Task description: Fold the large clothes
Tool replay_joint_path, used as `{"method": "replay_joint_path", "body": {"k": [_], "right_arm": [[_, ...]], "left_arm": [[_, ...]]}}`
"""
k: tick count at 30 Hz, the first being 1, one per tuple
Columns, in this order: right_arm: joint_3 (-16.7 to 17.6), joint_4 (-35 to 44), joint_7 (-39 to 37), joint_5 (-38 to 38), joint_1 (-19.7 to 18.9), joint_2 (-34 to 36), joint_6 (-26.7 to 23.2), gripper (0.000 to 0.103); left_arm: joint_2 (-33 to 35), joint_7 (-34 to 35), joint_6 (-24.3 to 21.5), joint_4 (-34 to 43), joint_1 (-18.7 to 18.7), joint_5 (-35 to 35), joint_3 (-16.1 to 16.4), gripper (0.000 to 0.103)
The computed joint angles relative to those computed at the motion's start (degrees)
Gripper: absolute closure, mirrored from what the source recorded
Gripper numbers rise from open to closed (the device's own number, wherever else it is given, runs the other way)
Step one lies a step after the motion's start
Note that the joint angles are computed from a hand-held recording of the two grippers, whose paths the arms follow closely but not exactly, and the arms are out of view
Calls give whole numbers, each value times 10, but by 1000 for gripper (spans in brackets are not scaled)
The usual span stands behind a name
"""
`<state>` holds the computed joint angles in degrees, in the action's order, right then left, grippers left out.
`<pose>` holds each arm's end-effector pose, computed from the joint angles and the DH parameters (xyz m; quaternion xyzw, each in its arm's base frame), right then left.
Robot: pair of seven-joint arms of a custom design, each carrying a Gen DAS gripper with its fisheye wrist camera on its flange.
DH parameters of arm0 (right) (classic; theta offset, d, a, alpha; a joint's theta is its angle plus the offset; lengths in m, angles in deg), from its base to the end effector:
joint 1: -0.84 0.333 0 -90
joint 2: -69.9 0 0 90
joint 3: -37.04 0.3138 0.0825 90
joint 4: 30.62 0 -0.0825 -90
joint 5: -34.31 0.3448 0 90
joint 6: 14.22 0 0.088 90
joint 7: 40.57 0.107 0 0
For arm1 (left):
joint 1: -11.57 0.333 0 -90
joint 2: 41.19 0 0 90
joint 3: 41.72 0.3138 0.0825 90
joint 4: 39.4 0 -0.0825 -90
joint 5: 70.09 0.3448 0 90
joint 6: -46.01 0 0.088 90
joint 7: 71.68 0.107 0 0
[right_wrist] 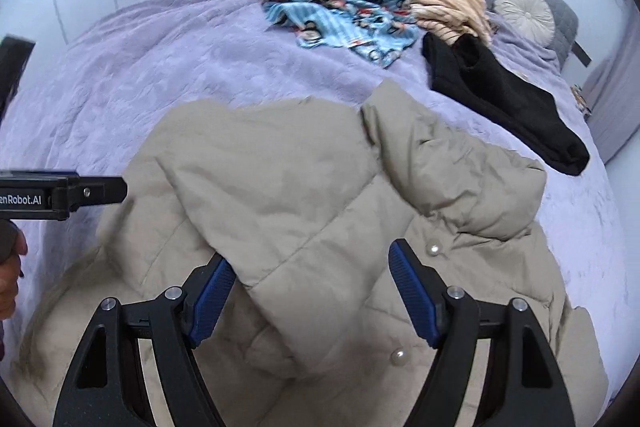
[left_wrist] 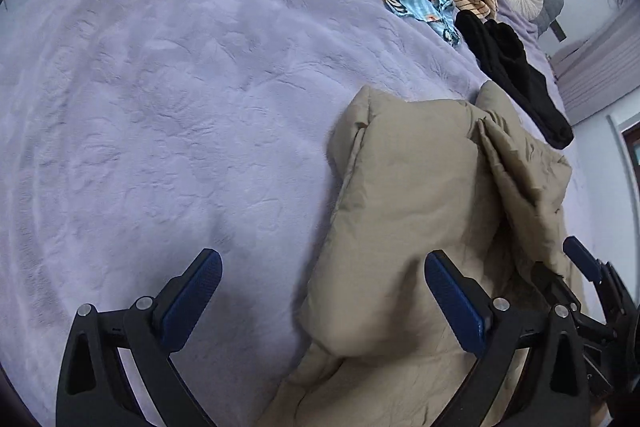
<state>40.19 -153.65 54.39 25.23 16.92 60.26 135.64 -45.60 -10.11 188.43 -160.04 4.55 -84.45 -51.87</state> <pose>0.4820 0.1737 0.5609 -0.7802 0.5387 -0.2227 0.2270 0.5063 -0.1576 0.5159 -0.7971 0.5532 -0.2421 0.0016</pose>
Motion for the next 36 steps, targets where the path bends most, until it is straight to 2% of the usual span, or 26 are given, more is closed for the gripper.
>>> {"method": "replay_joint_path", "body": {"k": [2, 5, 6, 7, 8, 9, 10, 13, 15, 19, 23, 25, 28, 30, 32, 33, 36], "right_arm": [[-18, 0, 25, 32, -12, -2, 11, 24], [-49, -7, 28, 111, -26, -6, 3, 24], [-64, -11, 13, 160, -25, -6, -3, 24], [-82, -15, -7, 222, -24, -6, -12, 24], [-95, -20, -26, 278, -25, -6, -21, 36], [-113, -21, -56, 353, -23, -2, -42, 81], [-122, -19, -75, 400, -27, 3, -65, 98], [-123, -40, -75, 462, -53, 6, -91, 97], [-110, -59, -70, 480, -66, 1, -86, 97], [-88, -71, -63, 497, -71, 5, -66, 98], [-76, -56, -53, 485, -73, 19, -64, 97], [-76, -43, -48, 470, -79, 19, -87, 95], [-76, -45, -29, 403, -93, -5, -113, 86], [-76, -62, -1, 357, -104, -35, -107, 76], [-66, -81, 70, 280, -124, -63, -92, 76], [-69, -88, 87, 264, -126, -73, -80, 76], [-99, -85, 60, 288, -102, -75, -51, 76]], "left_arm": [[39, 30, 13, 27, -2, -43, 4, 1], [93, 43, 28, 75, -1, -64, 4, 2], [107, 39, 33, 91, -2, -63, 4, 16], [122, 53, 34, 111, -1, -82, 0, 43], [129, 74, 38, 121, 8, -110, -12, 62], [136, 66, 38, 138, 6, -97, -15, 83], [135, 46, 42, 149, -17, -45, 2, 85], [116, -11, 43, 167, -59, 165, 18, 85], [112, -28, 35, 173, -70, 250, 17, 85], [147, -68, -39, 197, -77, 336, 25, 85], [146, -138, -80, 192, -83, 397, 40, 85], [131, -147, -89, 188, -76, 400, 36, 85], [89, -149, -95, 161, -64, 416, 28, 85], [56, -136, -91, 136, -50, 393, 20, 85], [25, -115, -85, 108, -38, 348, 10, 85], [12, -103, -82, 96, -35, 326, 6, 85], [-6, -74, -72, 70, -33, 270, -12, 85]]}}
